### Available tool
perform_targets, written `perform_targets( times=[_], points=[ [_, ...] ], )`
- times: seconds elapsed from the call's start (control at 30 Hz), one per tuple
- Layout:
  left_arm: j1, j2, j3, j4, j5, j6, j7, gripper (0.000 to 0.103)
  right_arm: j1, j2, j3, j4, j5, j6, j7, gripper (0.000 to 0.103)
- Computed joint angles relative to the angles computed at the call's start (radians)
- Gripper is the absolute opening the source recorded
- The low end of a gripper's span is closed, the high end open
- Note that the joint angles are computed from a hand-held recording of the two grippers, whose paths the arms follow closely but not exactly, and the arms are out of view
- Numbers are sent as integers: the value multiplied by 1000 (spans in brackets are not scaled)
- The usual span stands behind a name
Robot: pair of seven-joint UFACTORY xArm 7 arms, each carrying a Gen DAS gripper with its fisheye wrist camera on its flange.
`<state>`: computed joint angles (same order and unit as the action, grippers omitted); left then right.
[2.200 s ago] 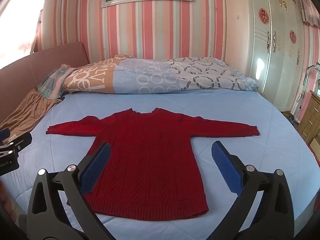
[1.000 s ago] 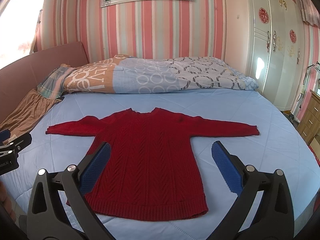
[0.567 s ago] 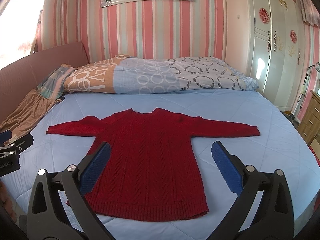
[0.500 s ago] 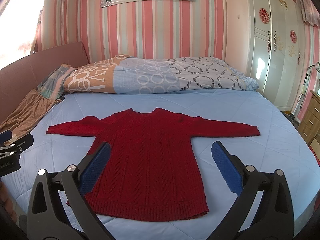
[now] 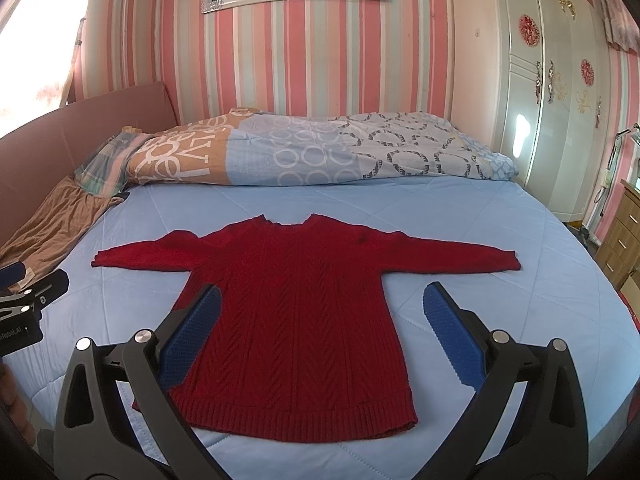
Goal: Fold small clothes
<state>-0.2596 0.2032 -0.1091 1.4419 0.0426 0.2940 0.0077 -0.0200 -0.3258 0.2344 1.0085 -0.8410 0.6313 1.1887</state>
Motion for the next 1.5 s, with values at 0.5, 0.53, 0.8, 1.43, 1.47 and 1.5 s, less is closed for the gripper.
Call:
perform_targets(
  times=[0.5, 0.53, 0.8, 1.43, 1.47, 1.5],
  points=[
    [-2, 5, -3, -16, -2, -11, -2, 101, 8, 26, -14, 9, -5, -7, -11, 100],
    [-1, 6, -3, -12, -5, -8, 1, 101, 8, 26, -15, 8, -5, -8, -10, 100],
    [-1, 5, -4, -20, -14, -12, 8, 101, 11, 40, -17, 15, -11, -9, -9, 100],
    [-18, 240, -28, 186, -33, 57, 111, 101, -9, 168, -128, -40, 11, -223, 21, 100],
    [-36, 277, -16, 232, -19, 76, 103, 101, -18, 180, -139, -44, 18, -246, 20, 100],
    [-52, 316, -8, 283, -10, 105, 97, 101, -28, 196, -157, -46, 39, -262, 5, 100]
  ],
)
